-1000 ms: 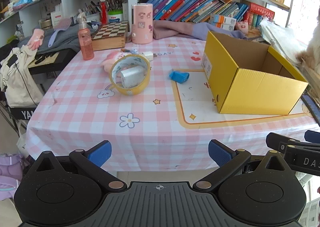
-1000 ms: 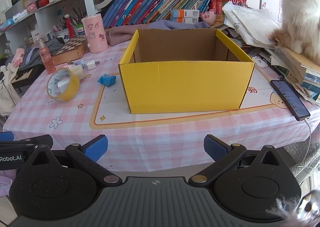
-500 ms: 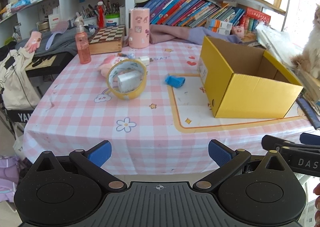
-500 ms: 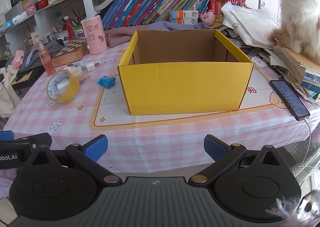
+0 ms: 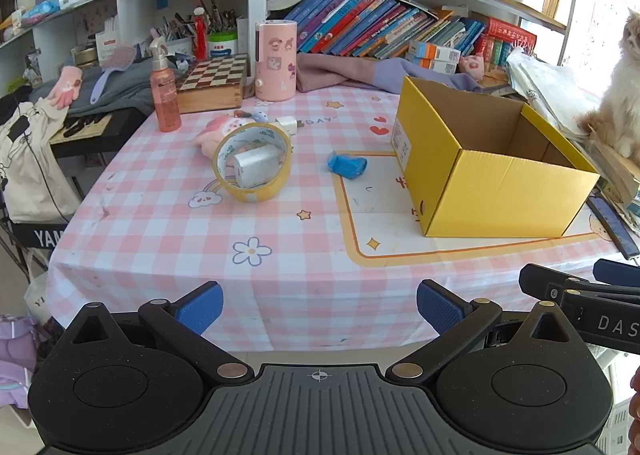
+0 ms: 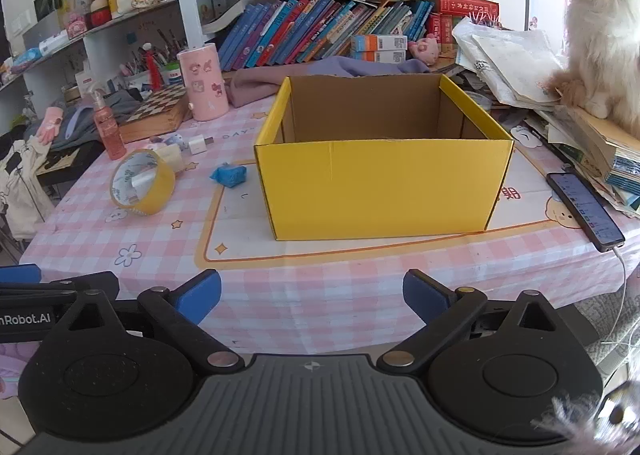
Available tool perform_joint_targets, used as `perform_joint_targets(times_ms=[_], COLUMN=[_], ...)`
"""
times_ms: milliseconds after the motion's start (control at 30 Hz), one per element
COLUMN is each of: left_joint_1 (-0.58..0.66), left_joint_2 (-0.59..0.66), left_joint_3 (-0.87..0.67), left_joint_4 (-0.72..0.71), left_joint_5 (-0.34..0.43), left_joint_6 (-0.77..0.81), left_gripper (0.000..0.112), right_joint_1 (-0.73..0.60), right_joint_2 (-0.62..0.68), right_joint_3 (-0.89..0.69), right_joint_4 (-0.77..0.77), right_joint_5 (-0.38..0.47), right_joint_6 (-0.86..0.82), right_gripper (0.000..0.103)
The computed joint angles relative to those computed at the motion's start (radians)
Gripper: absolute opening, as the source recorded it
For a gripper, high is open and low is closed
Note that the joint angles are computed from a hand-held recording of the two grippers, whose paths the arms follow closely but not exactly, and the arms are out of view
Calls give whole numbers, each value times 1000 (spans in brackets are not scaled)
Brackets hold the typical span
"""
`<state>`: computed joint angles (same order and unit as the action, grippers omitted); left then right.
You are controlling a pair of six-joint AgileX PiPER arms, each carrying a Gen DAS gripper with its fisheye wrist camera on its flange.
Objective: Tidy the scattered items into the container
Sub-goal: 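Move the right gripper toward the small blue plastic bag, then grasp the blue plastic bag with the right gripper while the left gripper grasps the yellow tape roll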
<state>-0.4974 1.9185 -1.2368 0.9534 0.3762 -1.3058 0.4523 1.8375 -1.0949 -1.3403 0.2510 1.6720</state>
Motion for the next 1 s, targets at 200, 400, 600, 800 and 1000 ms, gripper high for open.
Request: perform_joint_targets(times_ms=[200,400,600,800,1000], left_joint_1=[-4,5,35,72,94], left_joint_2=[-3,-9,-17,-36,-54], left_joint_3=[2,17,39,70,94], left_joint_4=[38,78,65,48,86], left_joint_5=[7,-23,-89,-162,-147], left_joint_6=[-19,-54,-51,-13,-51], left_gripper=[103,103,103,103,103], right_joint_1=[2,0,4,22,44], right_joint_2=[-6,-6,2,16,46], right_joint_3=[3,0,-17,-51,-112], right_joint_4=[-17,-34,12,149,349], right_joint_5=[-10,-34,-51,-48,-36], right_joint_6=[12,22,-40,-204,-421], right_gripper=[91,91,83,75,75])
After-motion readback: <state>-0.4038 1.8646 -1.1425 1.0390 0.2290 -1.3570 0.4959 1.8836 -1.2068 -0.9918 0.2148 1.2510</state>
